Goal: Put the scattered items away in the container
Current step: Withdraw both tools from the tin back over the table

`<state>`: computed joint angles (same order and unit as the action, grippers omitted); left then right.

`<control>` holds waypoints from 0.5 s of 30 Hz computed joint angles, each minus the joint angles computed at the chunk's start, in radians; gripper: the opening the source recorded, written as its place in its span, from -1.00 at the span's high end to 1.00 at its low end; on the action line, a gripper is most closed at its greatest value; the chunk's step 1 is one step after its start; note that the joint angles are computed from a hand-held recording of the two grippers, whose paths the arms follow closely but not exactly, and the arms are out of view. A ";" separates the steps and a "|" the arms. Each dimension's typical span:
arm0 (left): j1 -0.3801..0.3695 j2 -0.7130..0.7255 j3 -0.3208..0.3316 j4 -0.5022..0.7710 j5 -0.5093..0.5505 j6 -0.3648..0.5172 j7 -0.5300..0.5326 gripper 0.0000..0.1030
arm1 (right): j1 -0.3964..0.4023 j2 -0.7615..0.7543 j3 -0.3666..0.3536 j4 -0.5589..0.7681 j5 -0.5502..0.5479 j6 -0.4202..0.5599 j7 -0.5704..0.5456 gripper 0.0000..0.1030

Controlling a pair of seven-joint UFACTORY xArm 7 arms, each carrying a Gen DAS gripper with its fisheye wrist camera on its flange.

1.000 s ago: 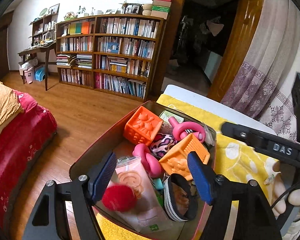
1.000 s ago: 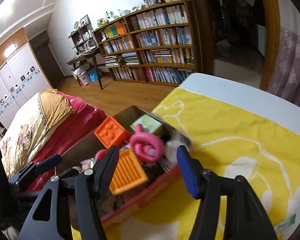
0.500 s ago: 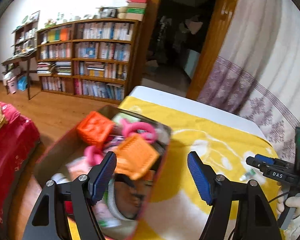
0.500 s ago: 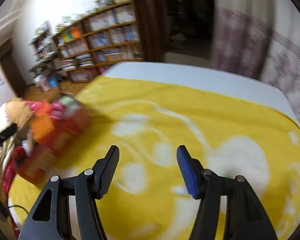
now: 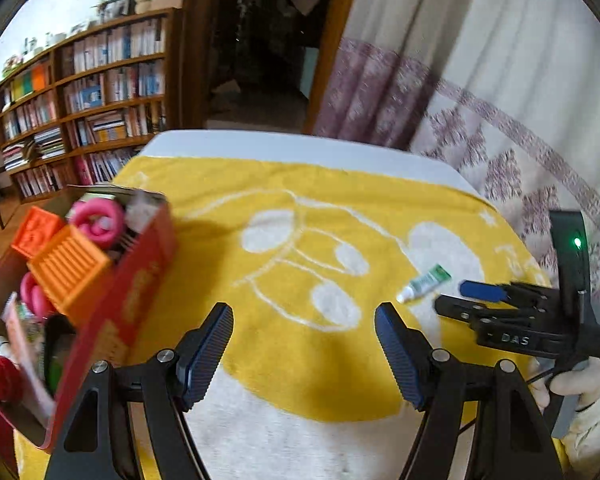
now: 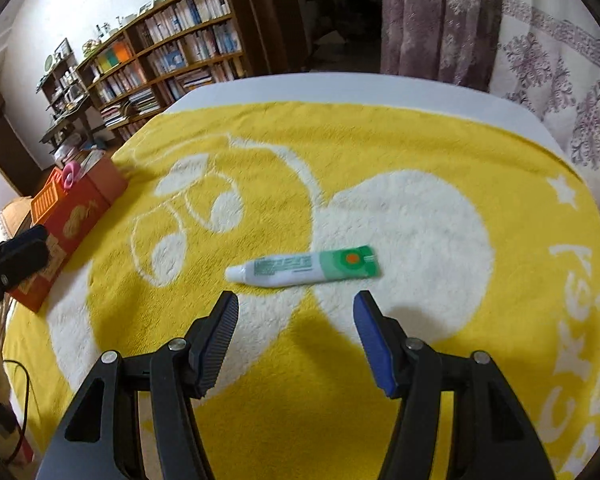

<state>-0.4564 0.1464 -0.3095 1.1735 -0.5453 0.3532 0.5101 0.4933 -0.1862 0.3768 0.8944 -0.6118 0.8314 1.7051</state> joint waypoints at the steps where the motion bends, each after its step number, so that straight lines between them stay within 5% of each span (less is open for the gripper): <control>1: -0.007 0.005 0.000 0.001 0.015 0.002 -0.011 -0.45 | -0.001 0.007 -0.007 -0.001 0.006 -0.019 -0.014 -0.27; 6: -0.016 0.026 0.003 0.012 0.062 0.006 -0.059 -0.45 | -0.013 0.054 -0.034 0.011 0.008 -0.114 -0.042 -0.35; 15: 0.008 0.052 -0.006 0.026 0.063 0.028 -0.064 -0.45 | -0.019 0.151 -0.086 0.099 -0.014 -0.095 -0.098 -0.35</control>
<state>-0.4483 0.1981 -0.3157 1.1997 -0.4824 0.3810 0.4461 0.4746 -0.0356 0.2911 0.9930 -0.6255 0.7360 1.6076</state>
